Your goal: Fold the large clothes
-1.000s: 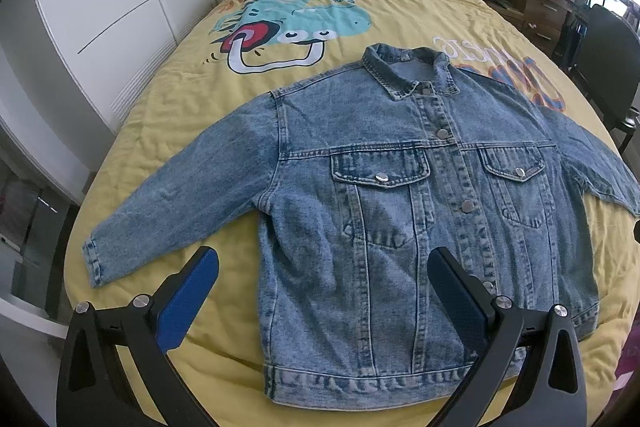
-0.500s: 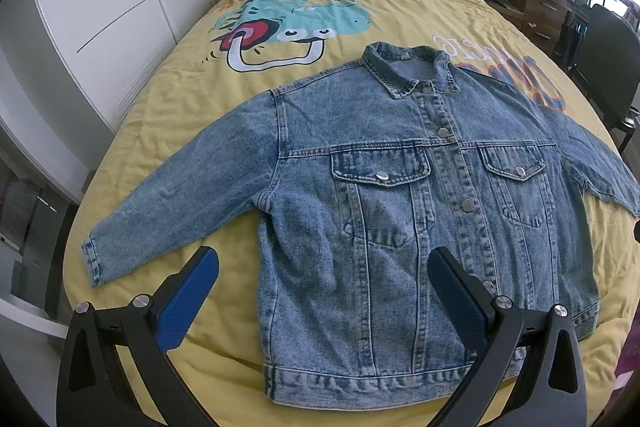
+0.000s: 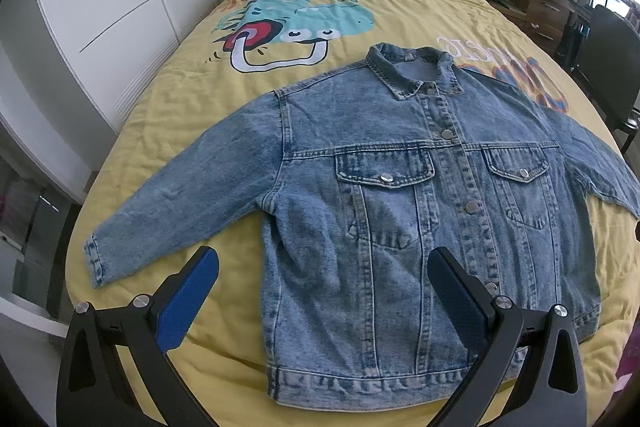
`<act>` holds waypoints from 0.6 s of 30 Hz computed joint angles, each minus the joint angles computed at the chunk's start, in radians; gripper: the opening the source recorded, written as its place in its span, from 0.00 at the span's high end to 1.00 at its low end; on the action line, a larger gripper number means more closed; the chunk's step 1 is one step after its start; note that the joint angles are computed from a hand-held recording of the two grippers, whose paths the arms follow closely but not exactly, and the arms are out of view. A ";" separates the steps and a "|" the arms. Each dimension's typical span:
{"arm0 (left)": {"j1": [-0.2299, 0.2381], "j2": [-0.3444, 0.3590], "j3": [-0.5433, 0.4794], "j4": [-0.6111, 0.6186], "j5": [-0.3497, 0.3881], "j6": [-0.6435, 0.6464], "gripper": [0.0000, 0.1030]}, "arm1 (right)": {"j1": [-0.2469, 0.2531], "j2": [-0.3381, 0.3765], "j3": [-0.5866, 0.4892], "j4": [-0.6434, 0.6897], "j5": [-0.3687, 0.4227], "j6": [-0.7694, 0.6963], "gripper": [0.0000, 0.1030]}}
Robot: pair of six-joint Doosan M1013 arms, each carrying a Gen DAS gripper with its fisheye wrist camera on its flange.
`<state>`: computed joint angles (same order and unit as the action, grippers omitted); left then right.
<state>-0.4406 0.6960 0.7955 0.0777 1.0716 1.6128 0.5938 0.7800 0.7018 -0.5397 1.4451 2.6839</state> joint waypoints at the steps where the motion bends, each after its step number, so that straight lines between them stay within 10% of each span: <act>1: 0.001 0.002 -0.003 0.000 0.002 0.001 0.01 | -0.001 -0.001 0.002 0.001 -0.002 0.000 0.00; 18: 0.010 0.192 -0.334 -0.007 0.114 0.031 0.01 | -0.144 -0.189 0.384 -0.030 -0.264 0.305 0.00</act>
<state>-0.4305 0.8878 0.4613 0.0702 1.1857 1.6438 0.4502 0.5909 1.0856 -0.5700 1.1813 2.9892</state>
